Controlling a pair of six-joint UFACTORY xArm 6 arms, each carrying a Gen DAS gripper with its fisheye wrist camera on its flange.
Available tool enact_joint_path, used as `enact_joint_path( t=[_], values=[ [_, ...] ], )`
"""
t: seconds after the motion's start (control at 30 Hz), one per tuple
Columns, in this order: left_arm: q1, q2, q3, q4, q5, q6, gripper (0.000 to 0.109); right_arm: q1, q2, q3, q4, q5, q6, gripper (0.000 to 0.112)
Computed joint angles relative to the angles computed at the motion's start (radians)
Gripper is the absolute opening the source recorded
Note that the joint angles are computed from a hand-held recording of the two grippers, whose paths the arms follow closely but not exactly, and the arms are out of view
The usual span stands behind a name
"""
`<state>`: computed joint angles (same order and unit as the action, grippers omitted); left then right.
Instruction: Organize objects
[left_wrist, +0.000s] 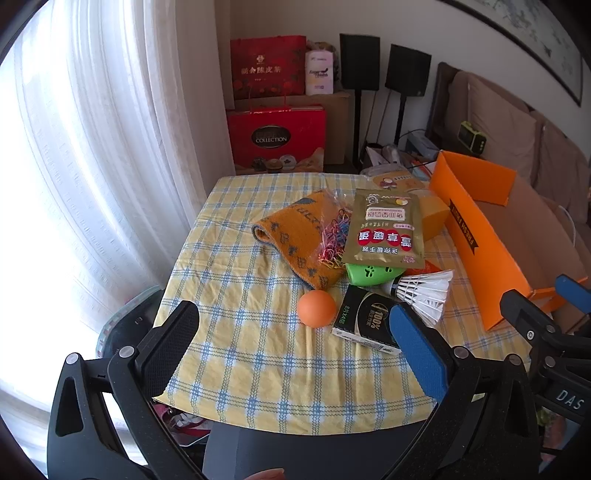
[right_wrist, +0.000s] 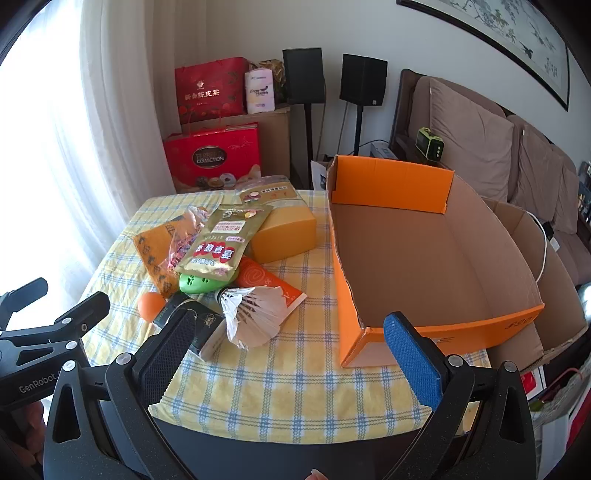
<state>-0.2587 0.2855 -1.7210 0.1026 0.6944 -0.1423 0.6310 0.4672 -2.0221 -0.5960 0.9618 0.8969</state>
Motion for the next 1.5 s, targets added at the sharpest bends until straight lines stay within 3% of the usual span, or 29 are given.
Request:
enact_joint_path(
  t=[0.67,0.8,0.97,1.27,1.37,1.5],
  values=[
    [0.001,0.004,0.003,0.0,-0.009,0.005,0.103,-0.001,0.003,-0.001,0.005,-0.002,-0.015,0.103],
    [0.009,-0.002,0.026,-0.106,-0.08,0.101,0.103,-0.006,0.009,-0.003,0.016,-0.011,-0.058,0.103],
    [0.028,0.034,-0.023,-0.187,-0.084,0.152,0.103,-0.03,0.02,-0.01,0.08,-0.052,-0.114,0.103],
    [0.06,0.145,-0.185,-0.294,-0.005,0.219,0.101,-0.072,0.059,-0.065,0.164,-0.115,-0.176,0.1],
    [0.064,0.198,-0.27,-0.362,0.04,0.276,0.096,-0.077,0.108,-0.15,0.176,-0.104,-0.206,0.096],
    [0.072,0.324,-0.48,-0.468,0.165,0.347,0.086,-0.087,0.227,-0.356,0.253,-0.04,-0.295,0.082]
  ],
)
